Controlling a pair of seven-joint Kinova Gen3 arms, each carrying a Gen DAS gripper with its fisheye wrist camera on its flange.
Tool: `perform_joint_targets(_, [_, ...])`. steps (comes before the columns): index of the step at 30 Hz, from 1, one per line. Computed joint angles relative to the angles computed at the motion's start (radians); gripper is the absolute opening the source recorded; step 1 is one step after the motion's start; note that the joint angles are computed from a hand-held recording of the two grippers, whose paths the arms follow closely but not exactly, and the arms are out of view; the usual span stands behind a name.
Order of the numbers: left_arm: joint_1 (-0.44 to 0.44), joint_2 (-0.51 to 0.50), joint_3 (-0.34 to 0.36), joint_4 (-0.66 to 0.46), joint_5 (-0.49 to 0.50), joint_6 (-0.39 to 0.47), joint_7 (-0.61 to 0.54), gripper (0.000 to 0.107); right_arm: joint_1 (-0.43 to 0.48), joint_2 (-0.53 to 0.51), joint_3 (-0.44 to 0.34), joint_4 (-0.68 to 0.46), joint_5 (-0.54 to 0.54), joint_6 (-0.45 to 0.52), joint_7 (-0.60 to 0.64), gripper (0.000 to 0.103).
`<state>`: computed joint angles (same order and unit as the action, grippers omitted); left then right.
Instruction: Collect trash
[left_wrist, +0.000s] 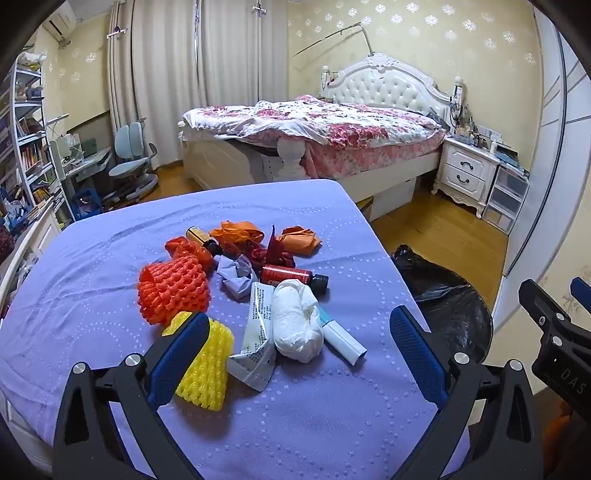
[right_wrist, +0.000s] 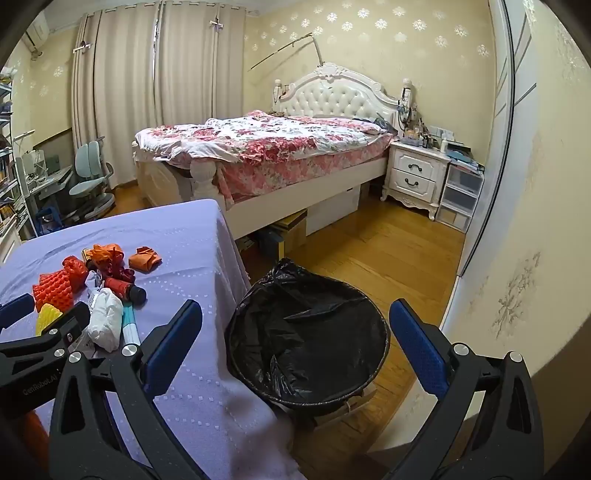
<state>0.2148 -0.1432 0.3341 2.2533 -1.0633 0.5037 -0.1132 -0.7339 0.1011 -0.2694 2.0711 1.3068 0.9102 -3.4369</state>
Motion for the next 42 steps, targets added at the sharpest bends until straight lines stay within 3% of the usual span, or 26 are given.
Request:
perform_joint_targets(4, [-0.007,-0.014,-0.011,0.013,-0.007,-0.026,0.011,0.097,0.000,-0.002,-0.001,0.001,-0.003,0.001,0.002,0.099])
perform_joint_targets(8, [-0.002,-0.005,0.033,-0.003,-0.012,0.029,0.029,0.098,0.000,-0.005,-0.002,0.004,-0.006,0.000,0.003,0.099])
perform_joint_targets(11, [0.010,-0.015,0.007,0.001,-0.009,0.019,0.015,0.097,0.002,-0.006,-0.002,0.004,-0.007,-0.001,0.003,0.099])
perform_joint_targets(42, [0.020,-0.014,0.025,-0.008,-0.008,0.055,0.020,0.097,0.009,-0.008,0.000,0.024,-0.016,-0.020,-0.002,0.099])
